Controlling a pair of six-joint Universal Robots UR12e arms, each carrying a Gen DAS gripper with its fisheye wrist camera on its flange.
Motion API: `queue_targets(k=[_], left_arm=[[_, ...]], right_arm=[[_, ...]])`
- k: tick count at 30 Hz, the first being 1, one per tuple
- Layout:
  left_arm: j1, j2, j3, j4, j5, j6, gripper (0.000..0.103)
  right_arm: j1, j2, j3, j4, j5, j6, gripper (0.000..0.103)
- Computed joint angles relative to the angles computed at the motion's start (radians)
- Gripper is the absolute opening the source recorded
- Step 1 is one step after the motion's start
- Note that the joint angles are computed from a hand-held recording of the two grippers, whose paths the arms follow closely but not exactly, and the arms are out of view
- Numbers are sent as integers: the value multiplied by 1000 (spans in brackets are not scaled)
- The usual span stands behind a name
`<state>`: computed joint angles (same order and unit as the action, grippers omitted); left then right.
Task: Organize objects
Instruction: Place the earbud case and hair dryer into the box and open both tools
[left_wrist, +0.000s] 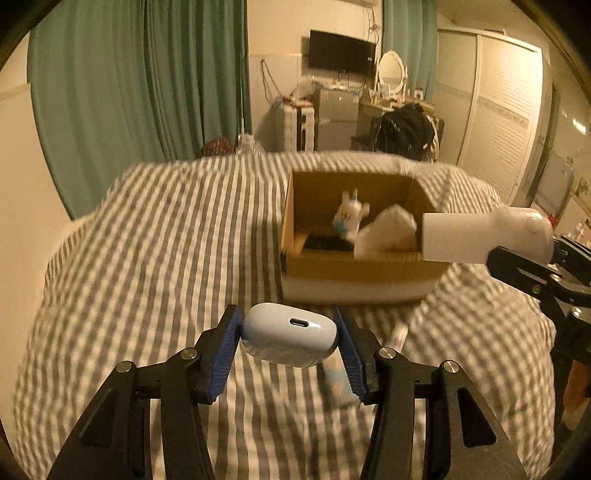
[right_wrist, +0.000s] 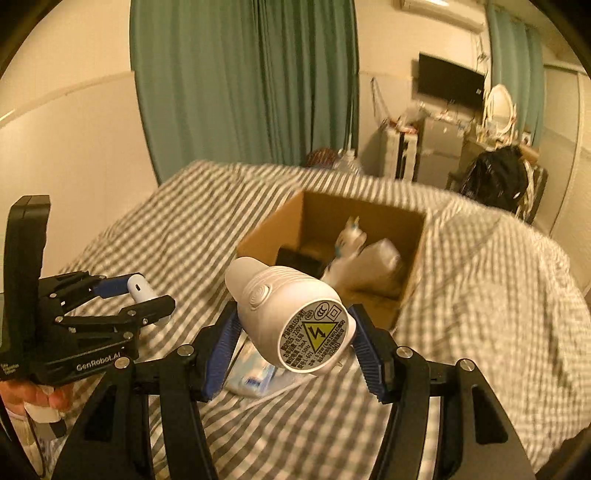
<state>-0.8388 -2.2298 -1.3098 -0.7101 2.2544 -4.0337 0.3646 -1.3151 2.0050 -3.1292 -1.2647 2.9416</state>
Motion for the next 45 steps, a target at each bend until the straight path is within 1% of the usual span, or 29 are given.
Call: queue_targets(k=[3,7,13,17,20,23,29,33,35,36,37,39,41,45], left_arm=[[16,-15,40,16,5,41,52],[42,-38,90,52,-10,88,52],[79,-104,193,67,-44,169,52],[103,-152,256,46,-76,221,52],[116,-183,294,17,-92,241,52],[130,-211,324,-8,-124,253,52],[146,-238,343,-30,-164,250,52],[149,-233,328,-20,-190,230,54],[143,-226,320,-8,-176,228,55],[139,-220,314,0,-164,230,61],[136,-215,310,6,-151,232,69],[127,-203,302,16,-120,233,77],[121,-189,293,27,-101,238,77],[102,-161,285,22,-55,234,77]], right_arm=[[-11,-3,-22,-26,-6,4,59],[-19,19,-70,-46,-17,24,59],[-26,86,-164,-42,-31,57,59],[-30,147,-231,-20,-34,86,59],[-30,190,-277,2,-37,98,59],[-29,228,-312,19,-44,96,59],[-28,280,-350,54,-39,97,59],[-31,286,-346,56,-34,105,60],[-35,283,-341,37,-29,111,60],[-36,277,-334,26,-27,114,62],[-37,273,-330,18,-28,117,63],[-37,259,-318,4,-36,121,63],[-38,239,-305,-2,-39,123,63],[-36,193,-272,-15,-45,116,63]])
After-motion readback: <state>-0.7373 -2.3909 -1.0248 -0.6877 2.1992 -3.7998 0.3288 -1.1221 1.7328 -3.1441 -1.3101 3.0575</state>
